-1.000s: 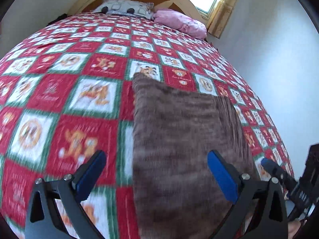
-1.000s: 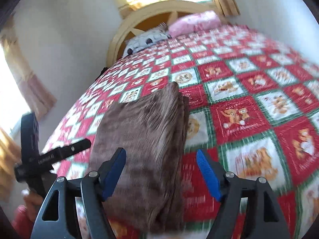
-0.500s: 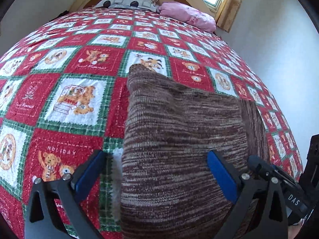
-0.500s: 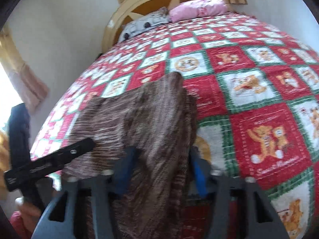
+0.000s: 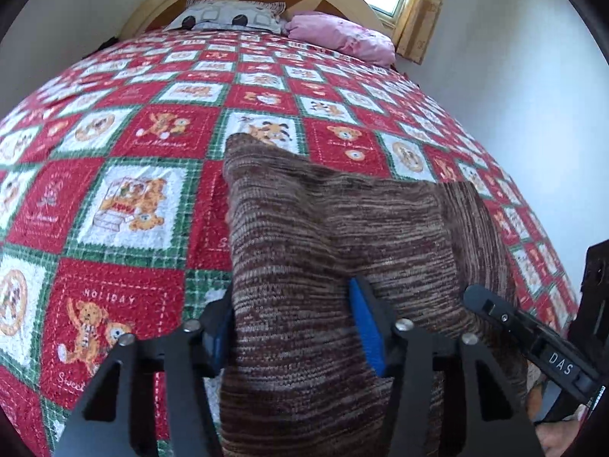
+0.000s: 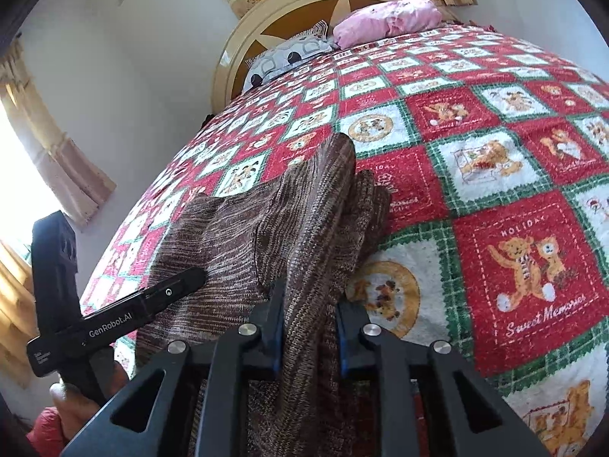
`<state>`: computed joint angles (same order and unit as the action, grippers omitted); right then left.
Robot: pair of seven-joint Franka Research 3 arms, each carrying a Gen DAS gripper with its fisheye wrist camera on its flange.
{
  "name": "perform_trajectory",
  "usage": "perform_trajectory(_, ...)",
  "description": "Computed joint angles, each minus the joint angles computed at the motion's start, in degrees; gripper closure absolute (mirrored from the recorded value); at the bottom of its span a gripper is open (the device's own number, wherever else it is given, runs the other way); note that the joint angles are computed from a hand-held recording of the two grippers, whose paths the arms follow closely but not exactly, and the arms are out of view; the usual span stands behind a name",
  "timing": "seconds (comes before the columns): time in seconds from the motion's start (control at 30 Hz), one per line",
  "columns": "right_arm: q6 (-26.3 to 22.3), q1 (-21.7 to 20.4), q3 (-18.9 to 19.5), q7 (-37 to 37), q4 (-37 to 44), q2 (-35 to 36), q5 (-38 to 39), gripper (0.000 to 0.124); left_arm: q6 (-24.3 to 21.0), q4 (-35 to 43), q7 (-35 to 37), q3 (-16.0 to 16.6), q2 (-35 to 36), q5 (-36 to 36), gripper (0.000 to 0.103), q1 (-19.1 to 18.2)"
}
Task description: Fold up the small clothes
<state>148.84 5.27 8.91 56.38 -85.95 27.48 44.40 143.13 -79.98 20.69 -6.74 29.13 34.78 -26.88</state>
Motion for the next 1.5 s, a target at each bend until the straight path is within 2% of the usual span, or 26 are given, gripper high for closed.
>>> perform_trajectory(0.07, 1.58, 2.14, -1.83, 2.15, -0.64, -0.69, -3.34, 0.105, -2.64, 1.93, 1.24, -0.09, 0.71, -0.03, 0.052, -0.46)
perform_trajectory(0.2, 7.18, 7.35, -5.62, 9.57, -4.52, -4.23, -14.19, 0.105, -7.16, 4.80, 3.04, -0.30, 1.03, -0.59, 0.076, -1.15)
perform_trajectory(0.33, 14.83, 7.93, -3.63, 9.08, -12.45, -10.62, -17.30, 0.105, -4.28, -1.28, -0.99, 0.15, -4.57, 2.72, 0.079, -1.84)
perform_trajectory(0.43, 19.67, 6.80, -0.46, 3.61, -18.78, -16.45, -11.61, 0.105, -3.25, -7.29, -5.91, 0.09, -10.18, 8.19, 0.079, -2.61)
perform_trajectory(0.57, 21.58, 7.63, 0.99, -3.89, -24.62, -22.94, -1.29, 0.105, -0.93, -18.33, -15.16, -1.60, -19.51, 14.50, 0.079, -1.73)
perform_trajectory(0.7, 21.11, 11.19, 0.44, -10.54, -27.04, -27.11, 6.71, 0.105, -0.30, -27.54, -22.51, -4.17, -27.69, 17.68, 0.080, 0.48)
perform_trajectory(0.9, 15.73, 17.37, -0.94, -16.97, -26.62, -29.64, 11.94, 0.105, -4.43, -37.98, -28.18, -7.82, -39.62, 18.67, 0.080, 4.93)
perform_trajectory(1.1, 8.13, 19.64, 0.15, -17.25, -18.90, -23.32, 15.91, 0.106, -11.87, -42.39, -25.00, -10.34, -46.90, 17.56, 0.080, 10.51)
perform_trajectory(1.17, 6.58, 19.79, 1.23, -16.37, -14.37, -18.92, 16.78, 0.106, -11.58, -43.31, -23.72, -10.17, -47.54, 17.72, 0.080, 12.94)
perform_trajectory(1.27, 13.98, 21.79, 2.77, -14.70, -8.95, -11.22, 10.97, 0.106, -12.59, -43.83, -22.92, -10.50, -45.53, 20.03, 0.080, 16.80)
perform_trajectory(1.3, 15.16, 23.33, 1.48, -10.31, -7.12, -8.49, 5.95, 0.106, -13.99, -43.61, -21.96, -10.47, -44.04, 19.85, 0.080, 17.47)
perform_trajectory(1.33, 14.04, 25.96, -1.81, -1.91, -4.01, -4.37, -2.03, 0.106, -15.10, -43.13, -20.75, -10.00, -42.21, 18.67, 0.080, 17.87)
perform_trajectory(1.4, 10.34, 28.64, -6.15, 9.08, 0.97, 1.23, -11.60, 0.105, -13.02, -44.36, -19.54, -7.85, -39.96, 14.55, 0.080, 18.32)
perform_trajectory(1.43, 7.63, 27.95, -6.33, 12.03, 3.49, 4.04, -12.56, 0.102, -11.42, -45.06, -19.18, -6.82, -38.88, 12.08, 0.080, 18.61)
perform_trajectory(1.5, 3.76, 22.60, -1.80, 11.96, 6.88, 6.02, -6.66, 0.099, -9.03, -46.85, -20.93, -5.99, -37.59, 9.73, 0.083, 19.19)
